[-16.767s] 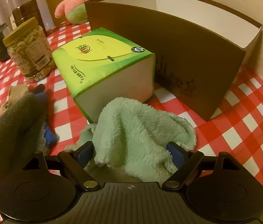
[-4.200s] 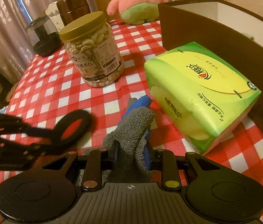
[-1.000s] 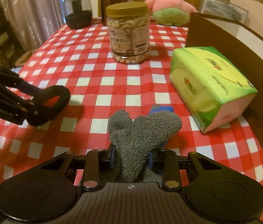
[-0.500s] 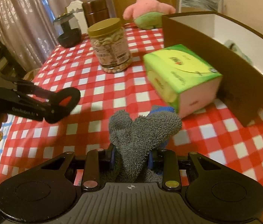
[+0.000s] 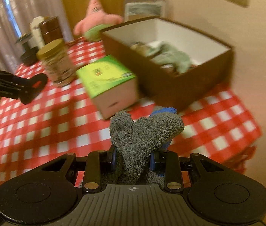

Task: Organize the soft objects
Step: 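Carry the earmuff pad and grey sock toward the brown box with both grippers, then lower the earmuff pad and grey sock into the box and open both grippers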

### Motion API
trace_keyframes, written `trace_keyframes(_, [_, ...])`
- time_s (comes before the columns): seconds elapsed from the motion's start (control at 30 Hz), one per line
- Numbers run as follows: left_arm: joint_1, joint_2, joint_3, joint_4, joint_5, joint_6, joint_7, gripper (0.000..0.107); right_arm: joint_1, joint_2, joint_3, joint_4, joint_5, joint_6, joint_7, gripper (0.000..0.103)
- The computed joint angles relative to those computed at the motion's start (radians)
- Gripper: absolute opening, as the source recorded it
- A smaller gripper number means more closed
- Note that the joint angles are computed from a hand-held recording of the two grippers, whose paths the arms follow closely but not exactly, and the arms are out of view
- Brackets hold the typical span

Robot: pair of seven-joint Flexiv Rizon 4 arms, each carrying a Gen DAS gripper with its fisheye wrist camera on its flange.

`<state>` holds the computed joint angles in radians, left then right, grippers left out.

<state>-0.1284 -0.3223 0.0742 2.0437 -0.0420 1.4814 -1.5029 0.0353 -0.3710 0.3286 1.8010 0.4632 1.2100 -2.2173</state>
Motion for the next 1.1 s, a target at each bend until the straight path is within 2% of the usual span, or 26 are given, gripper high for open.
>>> trace_keyframes(0.2, [-0.048, -0.083, 0.061, -0.169, 0.057, -0.012, -0.028, 0.059, -0.030, -0.017, -0.018, -0.062, -0.009, 0.051, -0.001, 0.032])
trace_keyframes(0.5, [-0.066, -0.229, 0.095, -0.456, 0.084, -0.068, -0.037, 0.059, -0.092, -0.128, 0.065, -0.270, 0.015, 0.114, -0.088, 0.032])
trace_keyframes(0.6, [-0.056, -0.285, 0.082, -0.555, 0.072, -0.091, -0.030, 0.059, -0.101, -0.184, 0.100, -0.361, 0.013, 0.113, -0.111, 0.032])
trace_keyframes(0.8, [-0.037, -0.402, 0.029, -0.745, 0.030, -0.151, 0.002, 0.059, -0.063, -0.303, 0.109, -0.534, -0.030, 0.080, -0.080, 0.032])
trace_keyframes(1.1, [-0.044, -0.547, -0.036, -0.968, -0.023, -0.289, 0.059, 0.059, 0.038, -0.454, 0.023, -0.722, -0.152, -0.020, 0.076, 0.032])
